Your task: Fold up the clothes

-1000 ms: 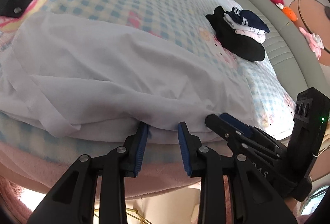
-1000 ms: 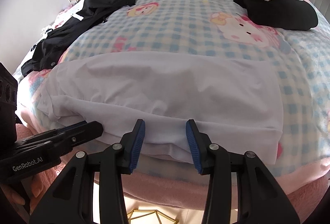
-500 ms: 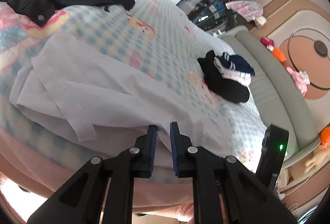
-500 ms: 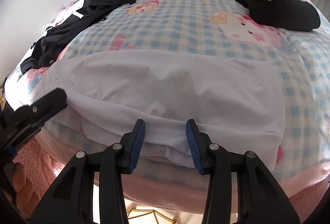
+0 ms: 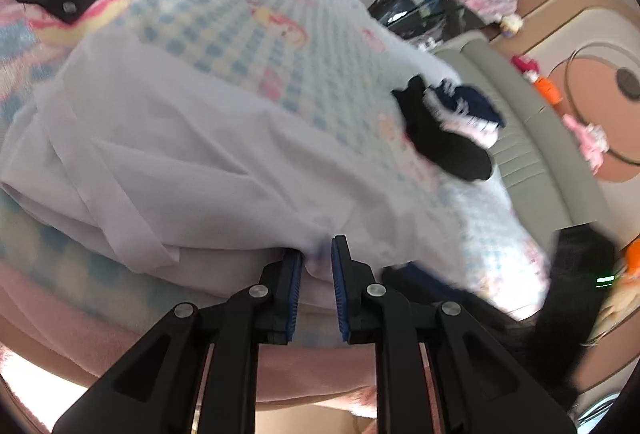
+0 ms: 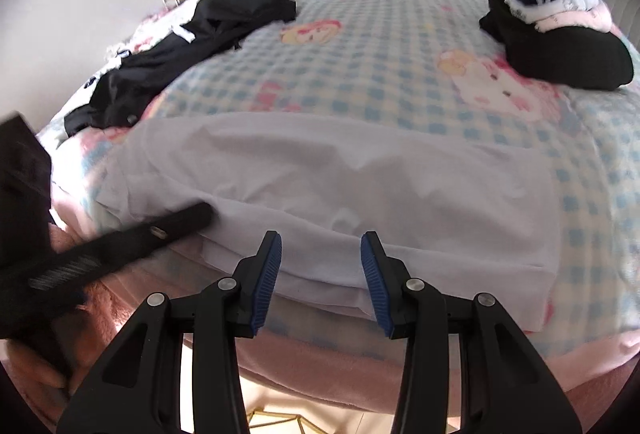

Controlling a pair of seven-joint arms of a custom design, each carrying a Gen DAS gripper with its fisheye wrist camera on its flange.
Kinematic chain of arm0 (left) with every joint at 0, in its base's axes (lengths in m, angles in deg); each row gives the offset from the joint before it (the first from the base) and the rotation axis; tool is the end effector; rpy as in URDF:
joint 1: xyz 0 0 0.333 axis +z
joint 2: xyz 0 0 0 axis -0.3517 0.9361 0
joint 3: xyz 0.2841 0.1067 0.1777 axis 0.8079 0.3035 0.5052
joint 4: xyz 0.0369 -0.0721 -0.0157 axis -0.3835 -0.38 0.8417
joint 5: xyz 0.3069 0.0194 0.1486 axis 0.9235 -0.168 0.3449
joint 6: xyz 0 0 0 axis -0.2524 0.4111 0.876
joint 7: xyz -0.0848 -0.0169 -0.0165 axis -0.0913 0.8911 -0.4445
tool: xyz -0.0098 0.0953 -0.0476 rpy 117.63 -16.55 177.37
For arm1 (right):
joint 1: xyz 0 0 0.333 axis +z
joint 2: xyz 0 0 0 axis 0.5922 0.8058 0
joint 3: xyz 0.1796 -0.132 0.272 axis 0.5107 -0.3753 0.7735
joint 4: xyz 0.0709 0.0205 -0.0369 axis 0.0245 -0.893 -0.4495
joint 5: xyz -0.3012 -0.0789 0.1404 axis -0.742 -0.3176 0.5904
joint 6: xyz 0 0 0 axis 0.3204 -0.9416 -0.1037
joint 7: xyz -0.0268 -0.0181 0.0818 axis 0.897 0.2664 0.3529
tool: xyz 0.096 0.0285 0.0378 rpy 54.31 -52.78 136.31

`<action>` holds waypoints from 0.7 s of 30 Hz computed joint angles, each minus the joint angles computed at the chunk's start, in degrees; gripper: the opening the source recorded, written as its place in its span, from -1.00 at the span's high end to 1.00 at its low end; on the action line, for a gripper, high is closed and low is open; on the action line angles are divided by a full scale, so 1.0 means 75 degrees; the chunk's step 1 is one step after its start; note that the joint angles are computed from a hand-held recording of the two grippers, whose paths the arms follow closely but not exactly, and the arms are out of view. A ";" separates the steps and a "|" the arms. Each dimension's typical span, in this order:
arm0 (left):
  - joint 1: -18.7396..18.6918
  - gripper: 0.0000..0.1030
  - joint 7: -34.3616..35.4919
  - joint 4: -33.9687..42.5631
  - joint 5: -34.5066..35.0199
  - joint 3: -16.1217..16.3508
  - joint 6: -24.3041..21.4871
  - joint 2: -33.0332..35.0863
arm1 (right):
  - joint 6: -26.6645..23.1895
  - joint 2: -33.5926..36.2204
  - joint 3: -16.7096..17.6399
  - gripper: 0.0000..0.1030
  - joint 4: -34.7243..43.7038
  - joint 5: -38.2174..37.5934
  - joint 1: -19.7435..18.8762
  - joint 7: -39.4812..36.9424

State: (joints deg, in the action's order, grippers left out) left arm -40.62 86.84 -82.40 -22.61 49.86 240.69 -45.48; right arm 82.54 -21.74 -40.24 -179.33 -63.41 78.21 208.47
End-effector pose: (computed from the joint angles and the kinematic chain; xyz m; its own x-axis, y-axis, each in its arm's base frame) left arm 0.4671 -0.3669 0.4837 -0.2489 -0.7041 0.6651 -0.8731 -0.1342 -0.4688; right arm 0.4415 0.4591 0.4924 -0.1265 -0.9797 -0.1556 -0.8181 0.1918 -0.5421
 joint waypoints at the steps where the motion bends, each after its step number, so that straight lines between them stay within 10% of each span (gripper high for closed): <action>1: 0.0094 0.68 0.0327 -0.0004 -0.0300 -0.0102 0.0051 -0.0105 | -0.0026 0.0078 0.0037 0.18 0.0060 0.0141 -0.0047 -0.0124; 15: -0.0089 0.67 -0.1244 -0.0114 0.1030 0.0368 -0.0893 0.0141 | -0.0067 0.0098 -0.0061 0.18 -0.0022 0.0227 -0.0028 0.0061; 21: 0.0401 0.59 0.0507 0.0012 -0.0772 -0.0252 -0.0672 0.0110 | -0.0087 0.0110 -0.0041 0.18 -0.0013 0.0268 -0.0051 0.0011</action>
State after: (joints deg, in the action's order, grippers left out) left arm -37.61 90.64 -82.31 -28.40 47.97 235.65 -44.66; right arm 81.89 -20.91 -40.55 -179.42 -61.40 77.83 208.56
